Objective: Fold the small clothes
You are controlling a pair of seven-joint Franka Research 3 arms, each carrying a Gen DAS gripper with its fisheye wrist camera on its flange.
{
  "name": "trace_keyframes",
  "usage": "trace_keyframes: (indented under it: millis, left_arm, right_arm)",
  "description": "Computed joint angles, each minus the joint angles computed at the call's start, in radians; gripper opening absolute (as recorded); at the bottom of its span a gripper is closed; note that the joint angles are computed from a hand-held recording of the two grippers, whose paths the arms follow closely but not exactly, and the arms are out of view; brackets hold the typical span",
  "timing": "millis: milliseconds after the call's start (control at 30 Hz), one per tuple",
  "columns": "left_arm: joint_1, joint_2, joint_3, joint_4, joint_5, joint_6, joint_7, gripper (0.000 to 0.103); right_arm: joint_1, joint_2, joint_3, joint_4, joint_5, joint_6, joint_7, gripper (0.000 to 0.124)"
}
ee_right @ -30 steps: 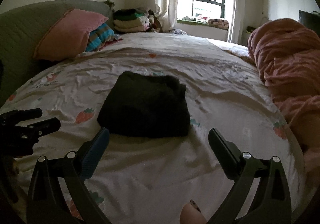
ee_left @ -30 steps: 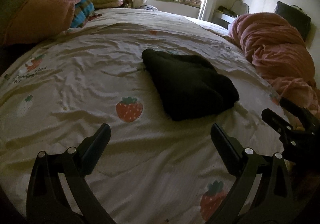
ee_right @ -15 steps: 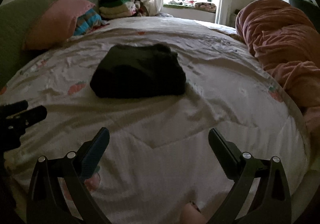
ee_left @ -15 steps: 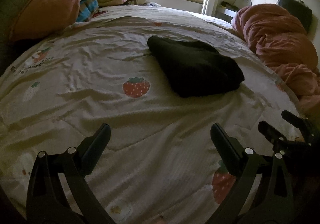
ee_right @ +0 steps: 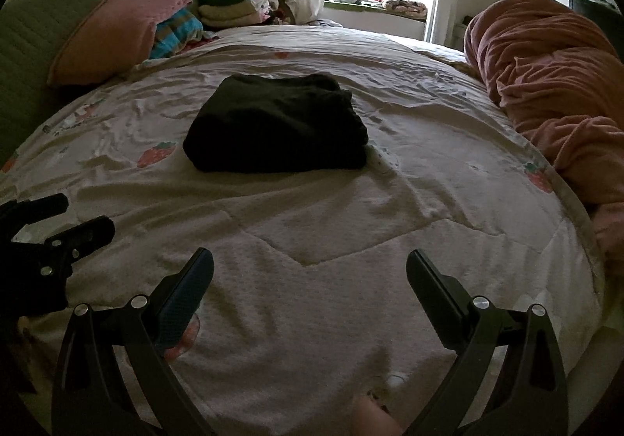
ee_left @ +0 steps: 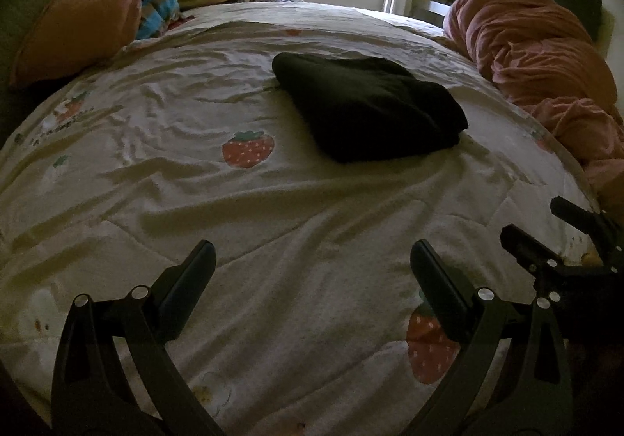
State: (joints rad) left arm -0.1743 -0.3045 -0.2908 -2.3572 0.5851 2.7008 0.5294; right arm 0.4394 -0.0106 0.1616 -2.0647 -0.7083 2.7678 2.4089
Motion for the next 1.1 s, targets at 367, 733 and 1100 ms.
trace_keyframes:
  millis: [367, 733, 1100]
  left_arm:
    - [0.001, -0.003, 0.001, 0.005, -0.007, -0.03, -0.012, 0.094]
    - [0.0, -0.008, -0.001, 0.007, 0.002, -0.055, -0.029, 0.094]
    - [-0.003, -0.011, 0.002, 0.008, 0.001, -0.063, -0.027, 0.094]
  right_arm:
    - [-0.001, -0.003, 0.001, -0.003, 0.004, 0.002, -0.01, 0.098]
    - [-0.001, -0.003, 0.002, -0.002, 0.004, 0.0, -0.012, 0.098]
    - [0.0, -0.002, 0.003, -0.001, 0.0, 0.003, -0.012, 0.098]
